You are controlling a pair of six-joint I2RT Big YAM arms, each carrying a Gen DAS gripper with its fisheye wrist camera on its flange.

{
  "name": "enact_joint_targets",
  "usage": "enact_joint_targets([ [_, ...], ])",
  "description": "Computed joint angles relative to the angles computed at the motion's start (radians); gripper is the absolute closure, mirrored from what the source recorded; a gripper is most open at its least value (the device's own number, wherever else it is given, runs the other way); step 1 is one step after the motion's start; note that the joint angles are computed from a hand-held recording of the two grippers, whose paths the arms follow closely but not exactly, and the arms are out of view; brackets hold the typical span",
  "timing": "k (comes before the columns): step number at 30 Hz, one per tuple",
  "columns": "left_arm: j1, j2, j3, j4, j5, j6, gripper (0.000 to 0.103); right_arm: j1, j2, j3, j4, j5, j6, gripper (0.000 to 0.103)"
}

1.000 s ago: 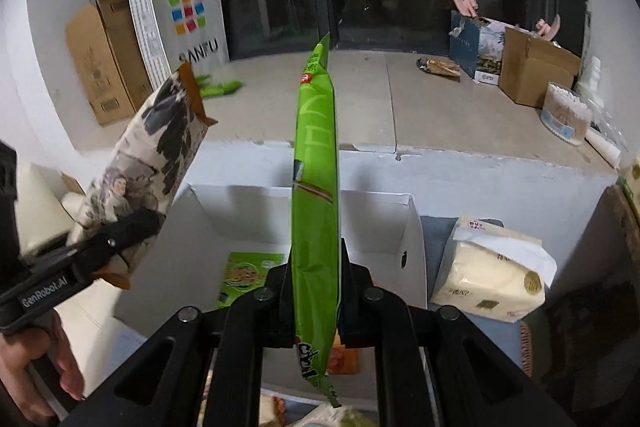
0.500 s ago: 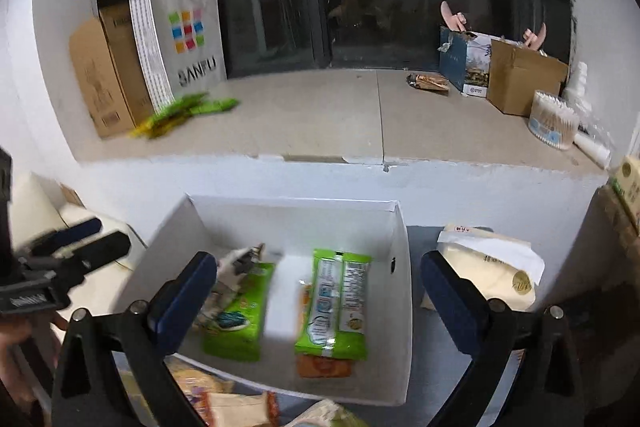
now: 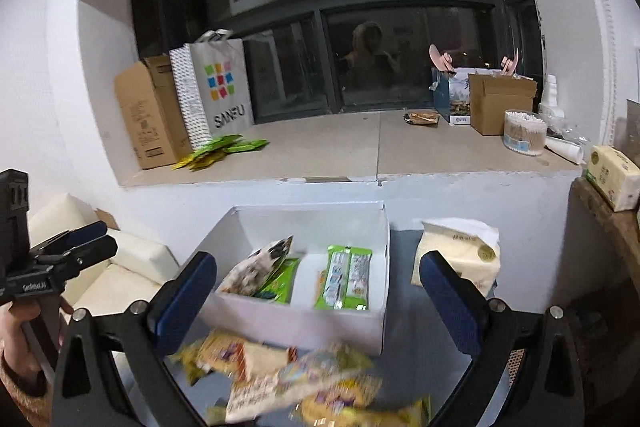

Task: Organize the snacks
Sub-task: 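Drop jelly cup from left tool while right tool drops potato-stick bag into box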

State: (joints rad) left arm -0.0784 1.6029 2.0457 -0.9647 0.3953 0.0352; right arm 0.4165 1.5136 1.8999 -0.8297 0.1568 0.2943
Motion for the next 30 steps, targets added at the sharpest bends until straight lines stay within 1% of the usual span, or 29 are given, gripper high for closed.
enact_joint_targets([
  [3, 0.016, -0.109, -0.156, 0.047, 0.039, 0.022, 0.0, 0.031, -0.107, -0.152, 0.077, 0.01, -0.009, 0.0],
  [4, 0.018, -0.13, -0.186, 0.051, 0.042, 0.031, 0.0, 0.041, -0.138, -0.2, 0.103, 0.014, -0.007, 0.0],
  [7, 0.027, -0.229, -0.337, 0.092, 0.021, 0.047, 0.0, 0.075, -0.232, -0.343, 0.172, 0.021, 0.029, 0.0],
  [8, 0.031, -0.266, -0.397, 0.103, 0.009, 0.053, 0.0, 0.081, -0.247, -0.365, 0.181, 0.022, 0.036, 0.0],
  [10, 0.035, -0.315, -0.478, 0.112, -0.015, 0.069, 0.0, 0.099, -0.285, -0.429, 0.201, 0.028, 0.065, 0.0],
  [13, 0.042, -0.362, -0.563, 0.107, -0.031, 0.104, 0.0, 0.132, -0.336, -0.518, 0.226, 0.055, 0.092, 0.0],
  [15, 0.049, -0.377, -0.598, 0.093, -0.055, 0.098, 0.0, 0.146, -0.361, -0.568, 0.259, 0.073, 0.091, 0.0],
  [16, 0.053, -0.381, -0.616, 0.09, -0.061, 0.101, 0.0, 0.148, -0.369, -0.59, 0.271, 0.073, 0.087, 0.0],
  [18, 0.065, -0.374, -0.63, 0.075, -0.047, 0.117, 0.0, 0.147, -0.368, -0.603, 0.245, 0.069, 0.095, 0.0],
  [21, 0.072, -0.343, -0.629, 0.07, -0.06, 0.125, 0.0, 0.138, -0.368, -0.615, 0.241, 0.055, 0.116, 0.0],
  [23, 0.078, -0.305, -0.604, 0.056, -0.038, 0.142, 0.0, 0.137, -0.368, -0.619, 0.245, 0.047, 0.125, 0.0],
  [24, 0.088, -0.278, -0.591, 0.06, -0.009, 0.16, 0.0, 0.14, -0.364, -0.617, 0.242, 0.045, 0.122, 0.0],
  [28, 0.099, -0.184, -0.522, 0.04, 0.009, 0.178, 0.0, 0.163, -0.347, -0.6, 0.212, 0.085, 0.09, 0.0],
  [29, 0.105, -0.154, -0.498, 0.028, 0.032, 0.188, 0.0, 0.166, -0.345, -0.599, 0.211, 0.082, 0.088, 0.0],
  [30, 0.107, -0.135, -0.484, 0.023, 0.038, 0.194, 0.0, 0.167, -0.343, -0.6, 0.212, 0.067, 0.089, 0.0],
])
